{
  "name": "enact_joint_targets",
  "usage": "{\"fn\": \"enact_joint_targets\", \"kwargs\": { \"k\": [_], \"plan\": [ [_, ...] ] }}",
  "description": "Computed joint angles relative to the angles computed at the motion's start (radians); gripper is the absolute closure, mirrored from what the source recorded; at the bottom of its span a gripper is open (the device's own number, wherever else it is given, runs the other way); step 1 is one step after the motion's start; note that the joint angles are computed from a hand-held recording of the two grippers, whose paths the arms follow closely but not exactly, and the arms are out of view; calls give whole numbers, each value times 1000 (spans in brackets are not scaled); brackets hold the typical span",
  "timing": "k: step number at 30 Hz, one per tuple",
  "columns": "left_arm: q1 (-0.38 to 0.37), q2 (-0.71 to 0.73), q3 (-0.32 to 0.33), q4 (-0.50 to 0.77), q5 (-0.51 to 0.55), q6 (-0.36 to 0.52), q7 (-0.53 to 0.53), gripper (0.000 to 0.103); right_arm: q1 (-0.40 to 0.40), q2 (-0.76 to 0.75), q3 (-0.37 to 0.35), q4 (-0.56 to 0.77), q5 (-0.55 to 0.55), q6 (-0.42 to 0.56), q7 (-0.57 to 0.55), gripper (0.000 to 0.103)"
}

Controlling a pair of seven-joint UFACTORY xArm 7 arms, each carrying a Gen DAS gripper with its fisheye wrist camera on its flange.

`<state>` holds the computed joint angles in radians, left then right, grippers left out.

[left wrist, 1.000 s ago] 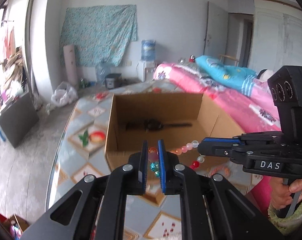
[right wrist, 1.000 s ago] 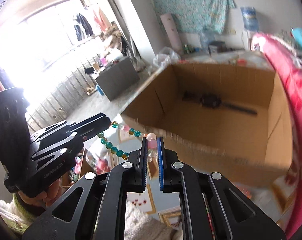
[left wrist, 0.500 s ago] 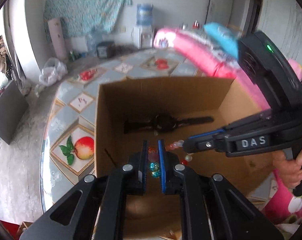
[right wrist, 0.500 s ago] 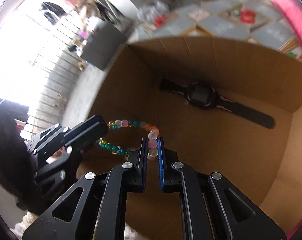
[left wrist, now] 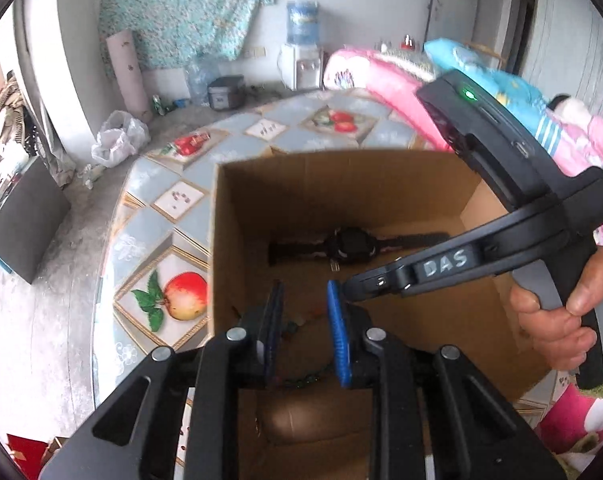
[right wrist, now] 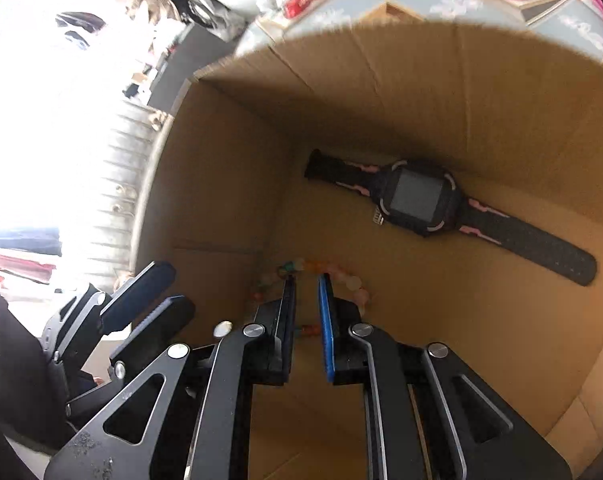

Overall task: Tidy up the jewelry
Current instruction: 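Lower the bead bracelet into the box and open the left gripper, then withdraw the open left gripper from the box toward the jewelry on the table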

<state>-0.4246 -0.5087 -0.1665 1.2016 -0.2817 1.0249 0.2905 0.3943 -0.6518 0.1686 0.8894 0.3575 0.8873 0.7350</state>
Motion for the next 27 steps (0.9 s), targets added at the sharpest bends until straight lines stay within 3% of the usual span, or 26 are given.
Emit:
{"fn": "enact_joint_targets", "kwargs": {
  "k": [5, 13, 16, 19, 27],
  "plan": [
    [-23, -108, 57, -47, -78, -33, 27, 70, -12, -211, 65, -42, -76, -41, 46, 89],
    [-81, -394, 162, -251, -225, -37, 97, 63, 94, -461, 221, -103, -68, -5, 133, 86],
    [-58, -477, 155, -333, -221, -13, 71, 63, 84, -473, 294, -92, -87, 82, 203, 86],
    [-33, -535, 134, -406, -199, 31, 26, 63, 79, -511, 337, -140, -80, 106, 300, 86],
    [-21, -637, 55, -554, -112, 25, 4, 63, 32, -568, 347, -127, -168, 317, 438, 86]
  ]
}}
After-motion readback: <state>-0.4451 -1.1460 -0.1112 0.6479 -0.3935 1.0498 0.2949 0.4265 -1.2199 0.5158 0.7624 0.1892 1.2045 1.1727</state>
